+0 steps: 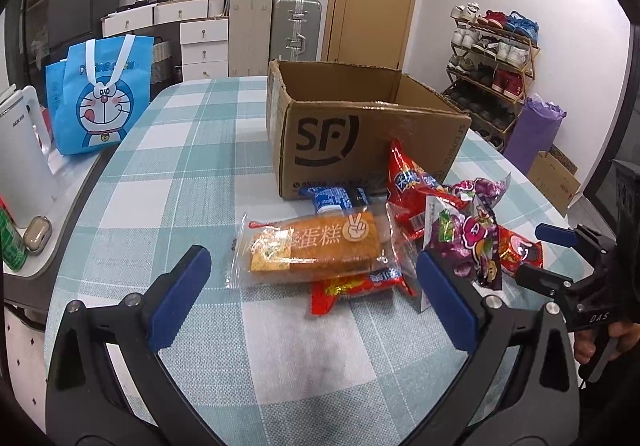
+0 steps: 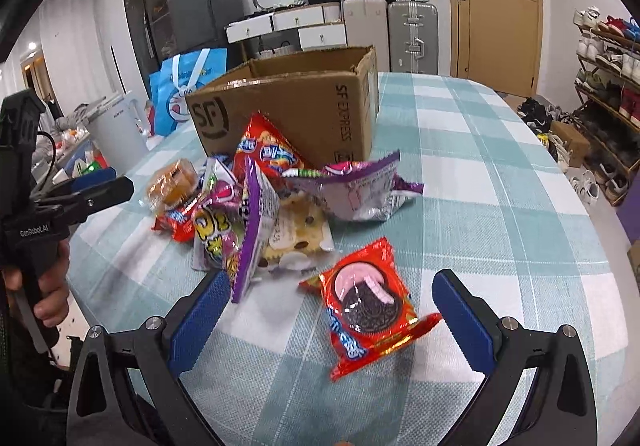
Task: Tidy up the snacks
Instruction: 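Move the right gripper down to the red Oreo pack, then grasp the Oreo pack with the right gripper while the left grasps the orange cake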
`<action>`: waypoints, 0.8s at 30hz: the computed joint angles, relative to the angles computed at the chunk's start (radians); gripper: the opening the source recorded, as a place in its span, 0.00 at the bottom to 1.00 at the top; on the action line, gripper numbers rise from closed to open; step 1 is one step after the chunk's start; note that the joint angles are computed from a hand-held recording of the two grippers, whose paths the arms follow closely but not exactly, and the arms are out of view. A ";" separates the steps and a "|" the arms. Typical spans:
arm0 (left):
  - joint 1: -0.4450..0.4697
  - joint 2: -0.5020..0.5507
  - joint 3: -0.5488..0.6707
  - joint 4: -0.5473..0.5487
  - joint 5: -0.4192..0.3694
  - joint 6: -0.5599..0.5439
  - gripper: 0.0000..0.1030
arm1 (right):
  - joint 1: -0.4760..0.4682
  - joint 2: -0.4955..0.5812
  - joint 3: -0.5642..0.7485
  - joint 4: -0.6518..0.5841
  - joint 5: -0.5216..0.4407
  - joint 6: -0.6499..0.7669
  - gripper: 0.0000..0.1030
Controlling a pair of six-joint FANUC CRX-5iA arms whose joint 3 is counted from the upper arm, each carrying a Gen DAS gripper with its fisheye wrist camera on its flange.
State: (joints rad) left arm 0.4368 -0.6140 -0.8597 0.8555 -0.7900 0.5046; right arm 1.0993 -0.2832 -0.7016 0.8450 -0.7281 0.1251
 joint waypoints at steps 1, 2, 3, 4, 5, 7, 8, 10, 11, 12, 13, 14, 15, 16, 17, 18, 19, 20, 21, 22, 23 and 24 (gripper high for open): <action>-0.005 -0.002 -0.002 -0.007 0.009 -0.001 0.99 | 0.000 -0.001 -0.001 -0.010 0.002 0.003 0.99; -0.006 -0.003 -0.004 -0.012 0.012 0.000 0.99 | 0.001 -0.001 -0.003 -0.014 -0.001 0.004 0.99; -0.010 -0.002 -0.005 -0.013 0.016 0.000 0.99 | 0.004 0.000 -0.004 -0.017 -0.008 0.005 0.99; -0.013 0.000 -0.007 -0.010 0.018 -0.001 0.99 | 0.006 0.001 -0.004 -0.021 -0.016 0.008 0.99; -0.014 0.001 -0.010 -0.009 0.017 -0.003 0.99 | 0.008 0.003 -0.006 -0.021 -0.026 0.005 0.99; -0.021 0.003 -0.013 -0.010 0.025 -0.012 0.99 | 0.015 0.008 -0.002 -0.033 -0.052 0.007 0.99; -0.023 0.001 -0.015 -0.014 0.031 -0.011 0.99 | 0.018 0.012 -0.001 -0.035 -0.068 0.005 0.99; -0.028 0.003 -0.016 -0.020 0.038 -0.008 0.99 | 0.016 0.013 -0.003 -0.040 -0.074 0.009 0.99; -0.029 0.006 -0.017 -0.019 0.038 -0.009 0.99 | 0.014 0.013 -0.003 -0.043 -0.077 0.009 0.99; -0.031 0.010 -0.017 -0.021 0.041 -0.007 1.00 | 0.011 0.015 -0.003 -0.049 -0.080 0.011 0.99; -0.034 0.011 -0.017 -0.027 0.046 -0.001 0.99 | 0.008 0.018 0.001 -0.061 -0.082 0.013 0.99; -0.032 0.012 -0.017 -0.028 0.046 -0.002 0.99 | 0.003 0.017 0.000 -0.067 -0.078 0.014 0.99; -0.032 0.013 -0.018 -0.026 0.046 -0.003 0.99 | -0.003 0.016 -0.001 -0.073 -0.068 0.018 0.99; -0.033 0.017 -0.017 -0.024 0.046 -0.004 0.99 | -0.010 0.014 -0.005 -0.070 -0.056 0.017 0.99; -0.033 0.018 -0.018 -0.023 0.046 -0.005 0.99 | -0.012 0.012 -0.007 -0.067 -0.052 0.015 0.99; -0.034 0.021 -0.018 -0.022 0.048 -0.005 0.99 | -0.015 0.016 -0.008 -0.060 -0.050 0.014 0.99; -0.037 0.025 -0.016 -0.025 0.050 -0.003 0.99 | -0.015 0.018 -0.008 -0.055 -0.052 0.013 0.99; -0.034 0.024 -0.016 -0.026 0.046 -0.004 0.99 | -0.017 0.019 -0.012 -0.045 -0.046 0.010 0.99; -0.034 0.024 -0.017 -0.026 0.046 -0.004 0.99 | -0.018 0.019 -0.014 -0.039 -0.042 0.008 0.97; -0.036 0.026 -0.016 -0.027 0.049 -0.002 0.99 | -0.021 0.019 -0.017 -0.034 -0.031 0.011 0.96; -0.037 0.026 -0.017 -0.025 0.050 -0.005 0.99 | -0.023 0.018 -0.020 -0.025 -0.024 0.009 0.93; -0.036 0.027 -0.017 -0.025 0.049 -0.005 0.99 | -0.020 0.014 -0.025 -0.016 -0.019 0.002 0.90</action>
